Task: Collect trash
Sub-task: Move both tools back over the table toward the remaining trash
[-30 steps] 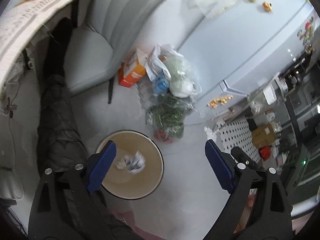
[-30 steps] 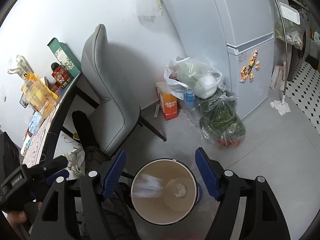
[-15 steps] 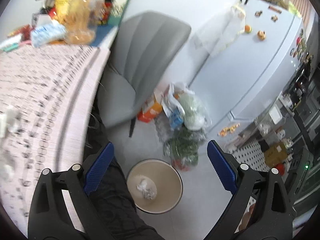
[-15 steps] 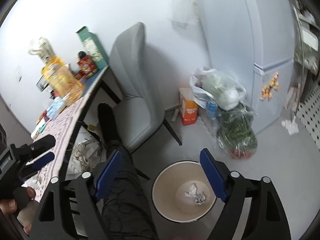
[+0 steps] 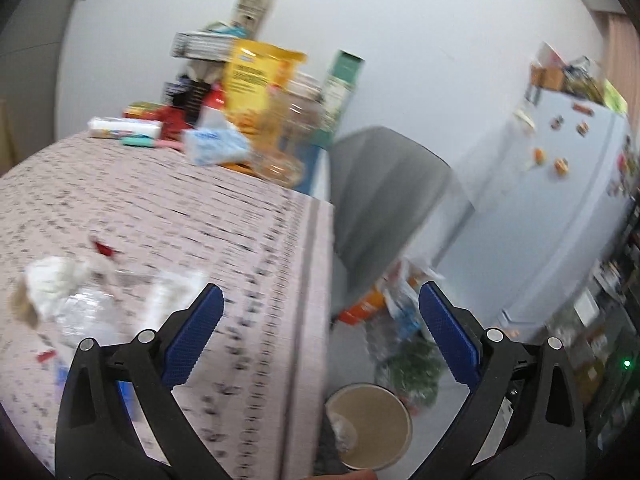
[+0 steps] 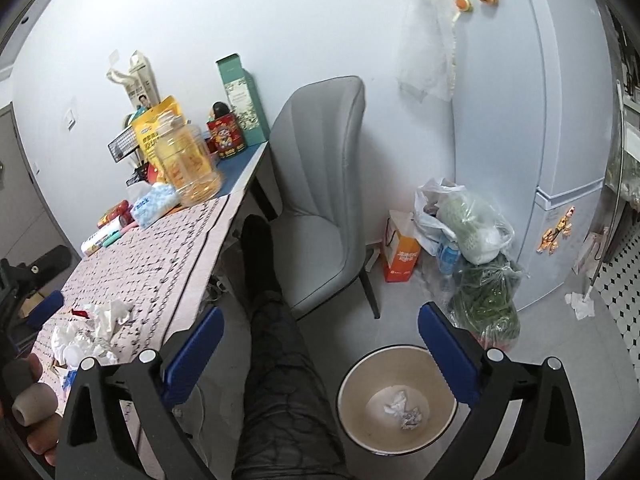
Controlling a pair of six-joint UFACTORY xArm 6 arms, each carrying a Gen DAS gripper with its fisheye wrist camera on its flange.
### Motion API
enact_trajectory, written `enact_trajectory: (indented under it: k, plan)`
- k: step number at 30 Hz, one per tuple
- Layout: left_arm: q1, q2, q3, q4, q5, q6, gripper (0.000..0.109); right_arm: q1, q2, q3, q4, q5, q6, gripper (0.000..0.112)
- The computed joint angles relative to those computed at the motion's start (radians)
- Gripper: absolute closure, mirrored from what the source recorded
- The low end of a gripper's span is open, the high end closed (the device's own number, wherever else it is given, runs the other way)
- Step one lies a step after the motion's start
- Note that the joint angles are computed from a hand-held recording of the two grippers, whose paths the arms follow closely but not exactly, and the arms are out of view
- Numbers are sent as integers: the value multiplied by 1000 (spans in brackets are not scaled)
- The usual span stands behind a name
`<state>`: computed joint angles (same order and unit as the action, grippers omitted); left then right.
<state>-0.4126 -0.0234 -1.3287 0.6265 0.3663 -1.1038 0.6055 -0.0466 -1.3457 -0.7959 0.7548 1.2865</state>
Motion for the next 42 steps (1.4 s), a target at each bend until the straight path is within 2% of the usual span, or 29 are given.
enact_trajectory:
  k: [2, 5, 10, 15, 19, 24, 27, 30, 32, 34, 35, 38, 42]
  plan:
    - [23, -36, 32, 65, 11, -59, 11, 23, 26, -35, -25, 26, 18, 17]
    - [55, -106, 110, 124, 5, -113, 11, 46, 48, -58, -31, 8, 18, 17]
    - [112, -220, 236, 204, -40, -180, 11, 79, 99, -116, -2, -3, -27, 17]
    - [171, -343, 379, 242, -147, -194, 11, 91, 129, -136, 49, -87, -93, 17]
    - [193, -428, 468, 201, -164, -139, 12, 110, 150, -153, 27, -107, -86, 17]
    - [212, -524, 554, 196, -145, -93, 12, 125, 176, -162, 45, -195, -168, 17]
    - [225, -579, 615, 51, -137, 78, 12, 134, 187, -170, 63, -212, -222, 17]
    - [241, -625, 664, -71, -137, 189, 12, 145, 197, -177, 81, -225, -252, 17]
    - [247, -645, 685, -223, -117, 322, 12, 152, 196, -171, 85, -234, -257, 17]
    - [258, -653, 696, -306, -103, 398, 15, 160, 204, -170, 129, -250, -303, 17]
    - [260, -652, 701, -373, -100, 461, 21, 162, 215, -179, 154, -256, -327, 17]
    - [267, -630, 696, -462, -72, 532, 29, 171, 227, -176, 212, -281, -387, 17]
    - [268, -595, 685, -502, -76, 554, 30, 177, 238, -177, 242, -299, -415, 17]
